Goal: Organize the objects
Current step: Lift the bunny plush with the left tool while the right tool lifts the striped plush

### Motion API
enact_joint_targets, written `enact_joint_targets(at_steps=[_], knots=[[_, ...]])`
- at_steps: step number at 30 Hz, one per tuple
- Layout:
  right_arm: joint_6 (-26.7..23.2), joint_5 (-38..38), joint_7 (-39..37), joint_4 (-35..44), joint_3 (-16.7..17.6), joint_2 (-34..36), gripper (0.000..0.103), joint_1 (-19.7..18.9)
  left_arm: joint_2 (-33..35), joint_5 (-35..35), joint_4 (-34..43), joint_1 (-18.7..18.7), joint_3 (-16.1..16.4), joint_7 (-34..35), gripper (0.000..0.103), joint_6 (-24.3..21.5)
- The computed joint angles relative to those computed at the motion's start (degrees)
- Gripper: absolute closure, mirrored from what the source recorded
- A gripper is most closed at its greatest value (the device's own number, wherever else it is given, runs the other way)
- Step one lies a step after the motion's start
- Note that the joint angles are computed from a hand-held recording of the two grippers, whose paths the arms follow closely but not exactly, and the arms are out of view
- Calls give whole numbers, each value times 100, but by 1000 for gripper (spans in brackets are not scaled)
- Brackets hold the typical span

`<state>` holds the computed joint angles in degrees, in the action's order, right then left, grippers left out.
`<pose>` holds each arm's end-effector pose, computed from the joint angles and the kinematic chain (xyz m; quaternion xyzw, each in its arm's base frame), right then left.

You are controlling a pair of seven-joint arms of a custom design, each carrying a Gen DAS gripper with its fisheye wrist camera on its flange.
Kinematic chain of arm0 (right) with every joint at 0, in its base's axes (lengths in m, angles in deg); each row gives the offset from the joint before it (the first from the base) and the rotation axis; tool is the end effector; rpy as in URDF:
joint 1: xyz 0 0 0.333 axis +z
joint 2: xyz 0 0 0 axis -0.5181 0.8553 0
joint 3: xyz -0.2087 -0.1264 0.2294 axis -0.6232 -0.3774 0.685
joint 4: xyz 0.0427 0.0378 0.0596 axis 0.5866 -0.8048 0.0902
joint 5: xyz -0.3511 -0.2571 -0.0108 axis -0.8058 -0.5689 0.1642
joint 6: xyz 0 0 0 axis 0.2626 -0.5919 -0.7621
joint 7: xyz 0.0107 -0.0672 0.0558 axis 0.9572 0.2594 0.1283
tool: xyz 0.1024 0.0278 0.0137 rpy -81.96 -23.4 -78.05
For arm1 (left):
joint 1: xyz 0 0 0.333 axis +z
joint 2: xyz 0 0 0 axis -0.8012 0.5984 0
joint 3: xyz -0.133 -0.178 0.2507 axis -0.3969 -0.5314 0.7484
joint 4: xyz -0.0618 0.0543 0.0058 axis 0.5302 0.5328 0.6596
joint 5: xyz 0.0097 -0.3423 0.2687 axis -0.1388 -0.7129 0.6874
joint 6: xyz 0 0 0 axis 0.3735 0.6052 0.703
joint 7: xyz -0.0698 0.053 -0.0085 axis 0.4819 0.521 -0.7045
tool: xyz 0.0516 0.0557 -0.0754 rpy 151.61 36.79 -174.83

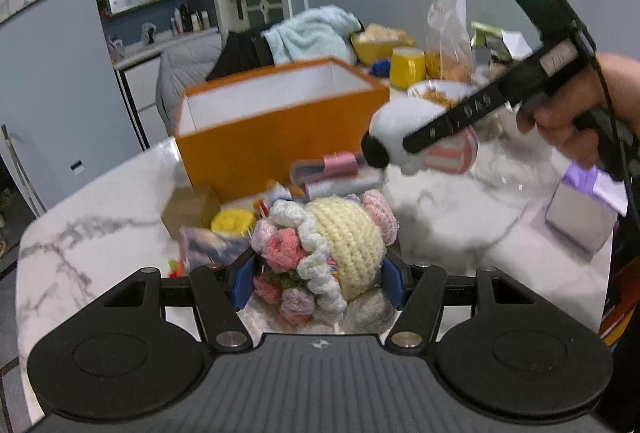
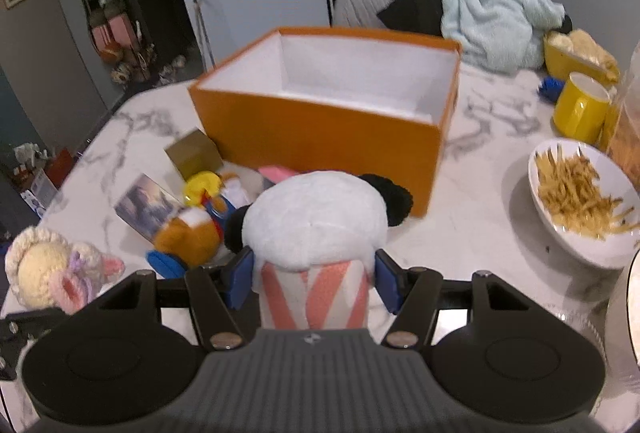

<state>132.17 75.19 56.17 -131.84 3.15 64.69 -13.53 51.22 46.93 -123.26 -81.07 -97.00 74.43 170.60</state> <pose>0.6651 0.3197 0.4953 -0.7945 0.4718 -0.1222 0.3624 0.5168 -0.4560 0.5031 -0.5455 0.7182 -0.3060 0.3049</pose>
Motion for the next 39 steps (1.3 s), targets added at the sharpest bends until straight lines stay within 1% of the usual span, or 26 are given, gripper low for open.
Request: enact_joint_targets(at_steps=[5, 12, 15, 19, 23, 30, 34, 36, 39], knots=[[72, 229, -351, -10, 156, -69, 39, -62, -78, 40, 32, 30, 7, -148, 31, 38], [-42, 584, -695, 91, 236, -71, 39, -84, -40, -30, 156, 81, 11, -168, 31, -76], [-17, 751, -813, 137, 257, -73, 39, -89, 18, -80, 269, 100, 41, -169, 31, -108], [12, 985, -974, 259, 300, -33, 39, -115, 133, -78, 503, 98, 93, -17, 31, -152], [47, 1018, -995, 490, 286, 116, 39, -84, 351, -20, 895, 92, 199, 28, 31, -165], [196, 959, -860, 1019, 304, 444, 39, -88, 974, -162, 1831, -12, 471, 403, 31, -149], [428, 802, -663, 1433, 276, 696, 39, -56, 1311, -104, 2417, -111, 709, 523, 31, -50], [537, 672, -508, 1677, 248, 851, 39, -25, 1452, -10, 2665, -172, 854, 474, 31, 55], [715, 306, -96, 2129, 86, 1143, 39, 121, 1756, 298, 3161, -314, 1151, 142, 31, 185]])
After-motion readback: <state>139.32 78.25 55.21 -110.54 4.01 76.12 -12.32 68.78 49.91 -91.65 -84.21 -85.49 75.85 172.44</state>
